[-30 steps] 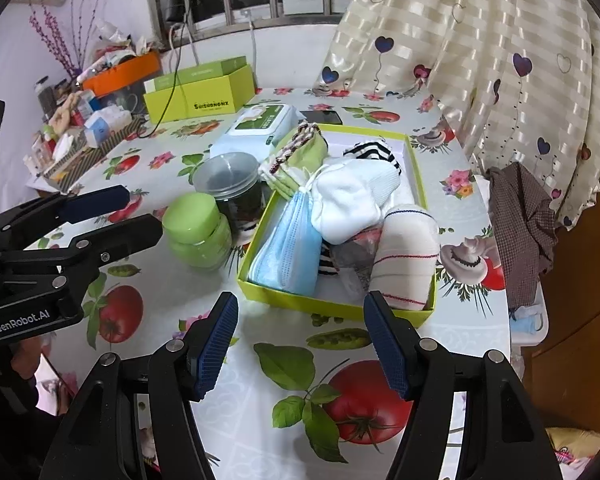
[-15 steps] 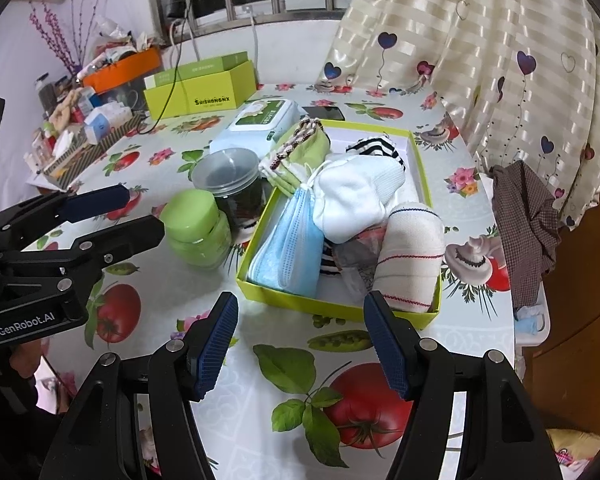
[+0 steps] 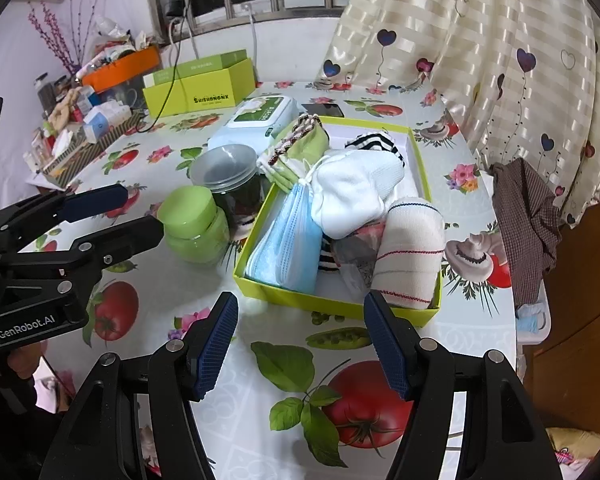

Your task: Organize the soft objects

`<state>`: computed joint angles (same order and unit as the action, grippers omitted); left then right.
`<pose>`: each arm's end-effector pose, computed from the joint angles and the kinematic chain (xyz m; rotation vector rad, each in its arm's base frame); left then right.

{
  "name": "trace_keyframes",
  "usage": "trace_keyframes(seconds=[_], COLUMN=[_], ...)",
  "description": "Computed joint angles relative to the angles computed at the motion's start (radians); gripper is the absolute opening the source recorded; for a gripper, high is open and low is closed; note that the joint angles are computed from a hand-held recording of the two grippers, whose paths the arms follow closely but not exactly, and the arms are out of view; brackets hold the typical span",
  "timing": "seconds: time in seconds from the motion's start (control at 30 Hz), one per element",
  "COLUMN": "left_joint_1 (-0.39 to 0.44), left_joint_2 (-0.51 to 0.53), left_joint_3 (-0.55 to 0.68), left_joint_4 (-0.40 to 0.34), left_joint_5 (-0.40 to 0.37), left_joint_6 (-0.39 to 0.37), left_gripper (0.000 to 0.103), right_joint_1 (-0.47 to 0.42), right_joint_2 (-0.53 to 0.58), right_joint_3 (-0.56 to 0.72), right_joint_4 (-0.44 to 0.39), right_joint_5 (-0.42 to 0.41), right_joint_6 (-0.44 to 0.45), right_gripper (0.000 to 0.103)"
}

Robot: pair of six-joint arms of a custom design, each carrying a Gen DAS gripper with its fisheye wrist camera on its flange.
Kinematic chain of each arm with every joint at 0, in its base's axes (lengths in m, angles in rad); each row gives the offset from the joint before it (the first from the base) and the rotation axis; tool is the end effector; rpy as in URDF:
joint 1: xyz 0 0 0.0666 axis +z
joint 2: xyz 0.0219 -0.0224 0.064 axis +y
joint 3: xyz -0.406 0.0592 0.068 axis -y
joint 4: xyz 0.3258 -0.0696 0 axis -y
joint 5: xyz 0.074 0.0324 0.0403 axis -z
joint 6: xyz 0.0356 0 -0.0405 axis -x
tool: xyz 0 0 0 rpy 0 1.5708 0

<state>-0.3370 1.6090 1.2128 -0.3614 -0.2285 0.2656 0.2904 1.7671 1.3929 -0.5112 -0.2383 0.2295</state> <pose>0.4600 -0.1530 0.3332 -0.0315 2.3042 -0.0419 0.5147 0.1622 0.3123 -0.7296 2.3368 0.3192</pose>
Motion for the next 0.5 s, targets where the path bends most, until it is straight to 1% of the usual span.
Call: trace_keyframes(seconds=[0.5], left_joint_1=[0.005], left_joint_2=[-0.001], left_joint_3=[-0.011], left_joint_4=[0.019], left_joint_5=[0.033], left_joint_6=[0.005], left_gripper=[0.063], right_joint_1=[-0.001], right_joint_2=[0.001], right_joint_3=[0.002], right_joint_4=[-0.003], right_joint_5=[-0.001], right_joint_6=[0.001], right_gripper=[0.066])
